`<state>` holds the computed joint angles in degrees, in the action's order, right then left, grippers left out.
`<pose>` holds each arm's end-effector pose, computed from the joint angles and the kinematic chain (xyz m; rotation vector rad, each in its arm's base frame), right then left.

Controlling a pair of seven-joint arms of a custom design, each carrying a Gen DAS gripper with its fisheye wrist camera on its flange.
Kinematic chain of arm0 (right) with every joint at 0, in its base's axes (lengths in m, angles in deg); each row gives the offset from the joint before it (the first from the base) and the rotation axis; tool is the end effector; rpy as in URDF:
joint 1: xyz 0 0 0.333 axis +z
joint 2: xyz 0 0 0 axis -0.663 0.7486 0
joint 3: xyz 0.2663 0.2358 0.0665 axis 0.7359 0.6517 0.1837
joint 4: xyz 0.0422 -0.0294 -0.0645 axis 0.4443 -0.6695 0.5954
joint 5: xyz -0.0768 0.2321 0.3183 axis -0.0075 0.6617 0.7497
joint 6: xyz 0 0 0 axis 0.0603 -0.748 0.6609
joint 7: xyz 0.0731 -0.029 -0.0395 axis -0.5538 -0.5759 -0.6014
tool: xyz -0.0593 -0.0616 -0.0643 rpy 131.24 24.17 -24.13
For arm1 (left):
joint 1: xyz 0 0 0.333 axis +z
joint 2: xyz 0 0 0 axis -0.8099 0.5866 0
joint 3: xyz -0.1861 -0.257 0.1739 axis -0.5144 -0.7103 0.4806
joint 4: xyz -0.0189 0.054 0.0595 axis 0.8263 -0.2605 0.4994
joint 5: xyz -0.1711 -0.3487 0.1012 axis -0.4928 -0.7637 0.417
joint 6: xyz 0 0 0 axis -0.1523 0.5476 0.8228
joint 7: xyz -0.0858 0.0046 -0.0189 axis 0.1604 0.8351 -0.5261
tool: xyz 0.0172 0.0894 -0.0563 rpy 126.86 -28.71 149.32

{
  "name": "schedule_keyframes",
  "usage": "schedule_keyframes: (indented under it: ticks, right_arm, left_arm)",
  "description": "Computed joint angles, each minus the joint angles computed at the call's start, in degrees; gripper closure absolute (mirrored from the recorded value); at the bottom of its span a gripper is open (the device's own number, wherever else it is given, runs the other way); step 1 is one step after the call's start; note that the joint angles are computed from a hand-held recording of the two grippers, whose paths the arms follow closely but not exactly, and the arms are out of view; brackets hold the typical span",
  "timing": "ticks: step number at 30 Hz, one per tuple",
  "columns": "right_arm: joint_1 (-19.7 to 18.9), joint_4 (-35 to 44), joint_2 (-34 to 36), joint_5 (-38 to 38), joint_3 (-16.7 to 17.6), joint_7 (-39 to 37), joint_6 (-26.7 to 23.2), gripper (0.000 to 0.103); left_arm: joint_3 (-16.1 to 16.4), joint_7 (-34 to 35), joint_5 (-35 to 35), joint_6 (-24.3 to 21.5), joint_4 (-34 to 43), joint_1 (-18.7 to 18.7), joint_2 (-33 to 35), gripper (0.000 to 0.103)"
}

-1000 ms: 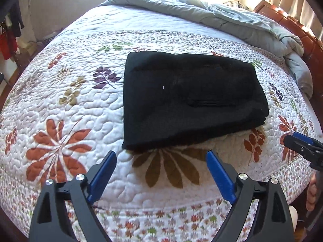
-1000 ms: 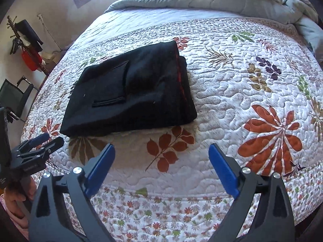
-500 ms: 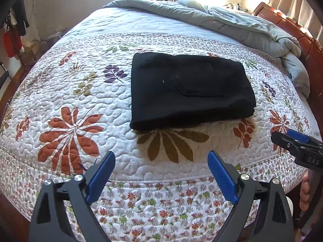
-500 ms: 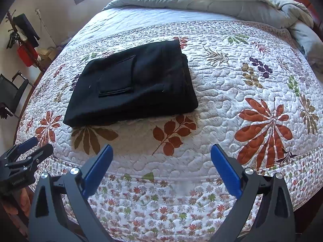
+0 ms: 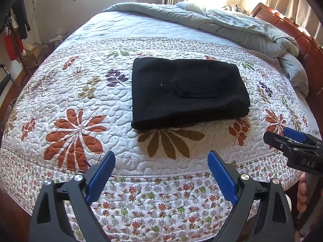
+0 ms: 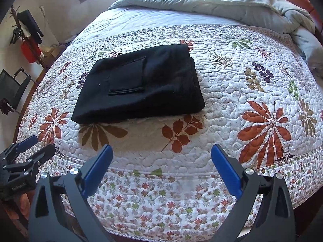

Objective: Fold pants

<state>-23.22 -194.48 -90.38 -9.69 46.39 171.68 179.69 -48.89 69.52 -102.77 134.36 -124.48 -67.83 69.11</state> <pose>0.4297 0.2327 0.4504 -1.3018 2.4033 -0.4938 0.5550 -0.2742 0.4531 -1.2445 2.6094 -0.7704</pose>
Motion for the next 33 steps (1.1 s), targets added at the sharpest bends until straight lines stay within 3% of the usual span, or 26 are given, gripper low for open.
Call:
schedule_keyframes:
  ticks: [33]
  right_arm:
    - [1.41,1.61,3.87,0.99,-0.66,-2.63,-2.51,0.006]
  left_arm:
    - [-0.14,-0.80,-0.22,-1.34,1.43,0.00,1.59,0.010]
